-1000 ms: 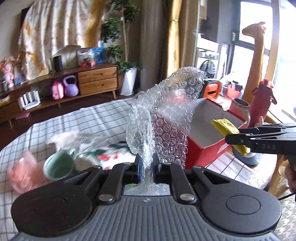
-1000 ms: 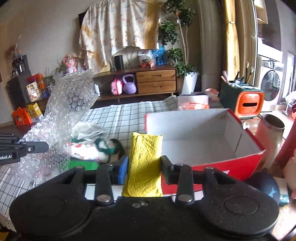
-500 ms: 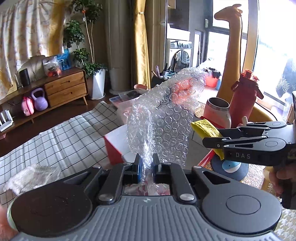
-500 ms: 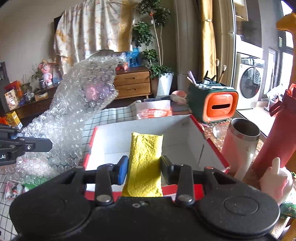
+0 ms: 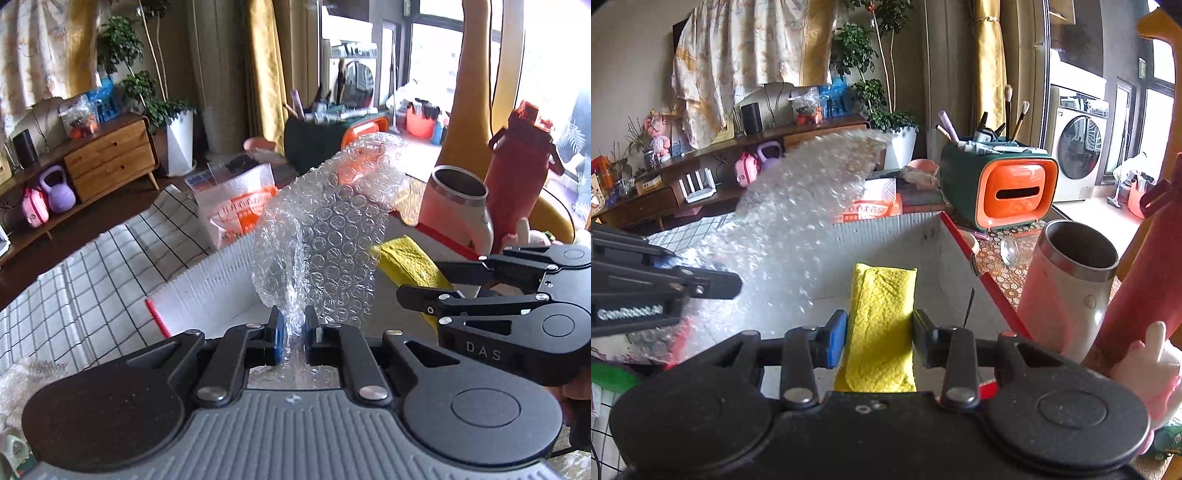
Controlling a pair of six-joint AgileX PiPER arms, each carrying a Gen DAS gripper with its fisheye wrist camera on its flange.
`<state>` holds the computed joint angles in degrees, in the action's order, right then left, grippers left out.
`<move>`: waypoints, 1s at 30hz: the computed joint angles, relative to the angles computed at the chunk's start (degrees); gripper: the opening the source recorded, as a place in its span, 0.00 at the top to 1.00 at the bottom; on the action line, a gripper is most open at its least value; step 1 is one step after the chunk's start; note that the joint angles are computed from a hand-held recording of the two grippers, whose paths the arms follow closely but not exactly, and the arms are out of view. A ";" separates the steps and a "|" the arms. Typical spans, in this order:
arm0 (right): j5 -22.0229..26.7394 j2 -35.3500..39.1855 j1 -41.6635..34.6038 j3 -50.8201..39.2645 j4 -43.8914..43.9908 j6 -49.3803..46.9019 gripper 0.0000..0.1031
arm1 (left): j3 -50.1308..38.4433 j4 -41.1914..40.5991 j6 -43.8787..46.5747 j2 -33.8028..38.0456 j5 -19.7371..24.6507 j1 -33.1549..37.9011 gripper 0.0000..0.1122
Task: Organize soft objects
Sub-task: 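Lower both items into the red box and open both tools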
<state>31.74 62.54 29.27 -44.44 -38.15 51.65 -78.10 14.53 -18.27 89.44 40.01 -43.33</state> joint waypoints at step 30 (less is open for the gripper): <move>2.75 13.16 -5.52 -5.95 17.53 -23.37 0.65 | -13.59 -8.49 11.19 18.70 14.25 2.31 0.90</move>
